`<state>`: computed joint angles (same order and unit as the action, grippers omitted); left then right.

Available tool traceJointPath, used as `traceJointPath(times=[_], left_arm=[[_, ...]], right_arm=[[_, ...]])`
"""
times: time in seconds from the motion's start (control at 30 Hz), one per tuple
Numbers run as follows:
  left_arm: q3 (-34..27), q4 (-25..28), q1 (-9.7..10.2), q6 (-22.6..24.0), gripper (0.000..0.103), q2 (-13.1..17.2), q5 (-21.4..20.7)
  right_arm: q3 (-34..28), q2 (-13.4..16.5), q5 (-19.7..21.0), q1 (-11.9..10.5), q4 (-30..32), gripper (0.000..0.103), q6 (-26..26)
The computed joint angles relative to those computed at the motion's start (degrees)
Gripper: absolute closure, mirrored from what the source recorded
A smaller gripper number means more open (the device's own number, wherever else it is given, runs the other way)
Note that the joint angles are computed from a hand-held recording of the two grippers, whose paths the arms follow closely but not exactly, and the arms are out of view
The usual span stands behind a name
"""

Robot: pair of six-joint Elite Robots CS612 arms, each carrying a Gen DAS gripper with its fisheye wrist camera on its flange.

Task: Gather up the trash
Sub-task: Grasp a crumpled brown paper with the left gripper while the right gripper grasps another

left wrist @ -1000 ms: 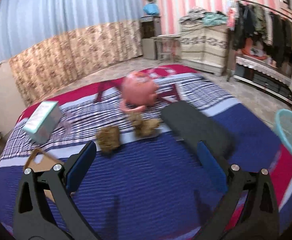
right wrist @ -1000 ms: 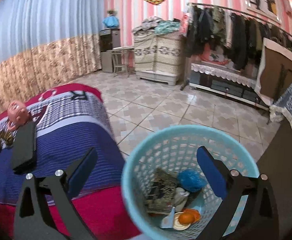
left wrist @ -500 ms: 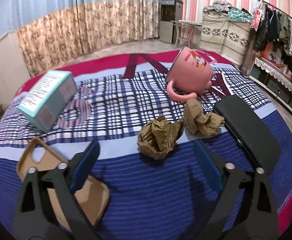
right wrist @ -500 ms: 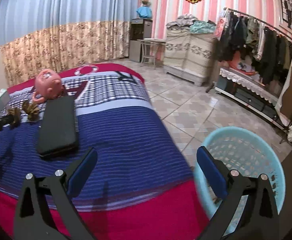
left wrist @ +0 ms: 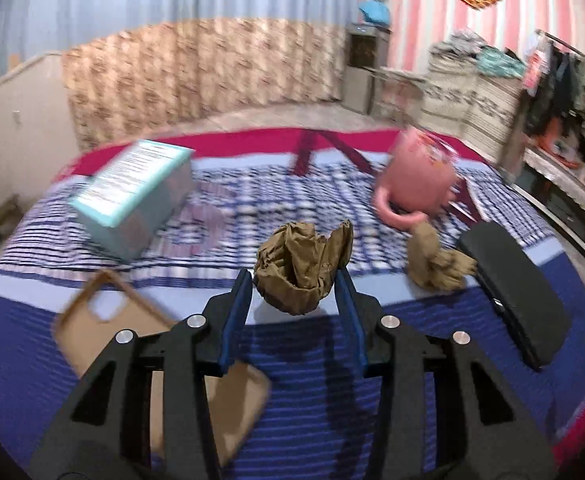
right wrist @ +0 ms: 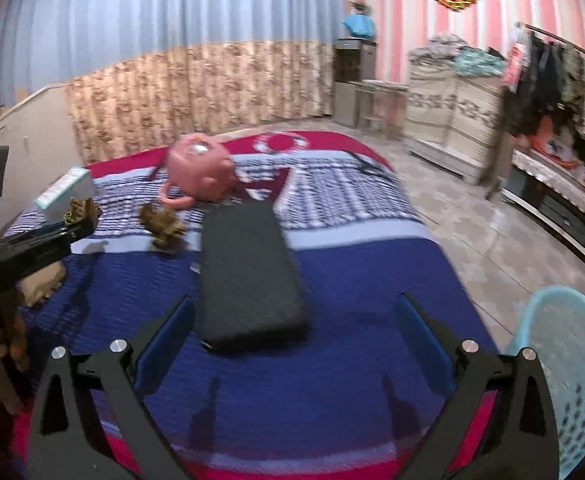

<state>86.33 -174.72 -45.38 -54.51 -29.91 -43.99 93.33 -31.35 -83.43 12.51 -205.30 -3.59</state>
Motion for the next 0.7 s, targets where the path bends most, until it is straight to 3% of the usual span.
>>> traceJointPath(times=[0.1,0.2,0.4,0.67,0.7], left_arm=[[0.51,8.1,-0.28,-6.99,0.061,-1.14,4.28],[1.18,14.23,0.35,-14.11,0.061,-2.28,4.64],[3.31,17.7,1.31,-23.01,0.061,-3.55,2.51],[3.7,16.87,1.33,-23.61,0.061,-3.47,1.8],[3.61,16.84,1.34,-23.59,0.061,-3.41,1.83]], right_arm=[[-2.94,0.93,-0.3,1.61,3.2,0.006,-2.5],[-5.64,1.8,-0.17,2.91,5.08,0.006,-4.19],[-10.67,3.68,0.39,4.72,8.71,0.009,-6.09],[-16.99,5.96,3.11,6.23,17.52,0.043,-9.11],[-17.86,6.23,3.1,6.31,19.46,0.056,-9.27]])
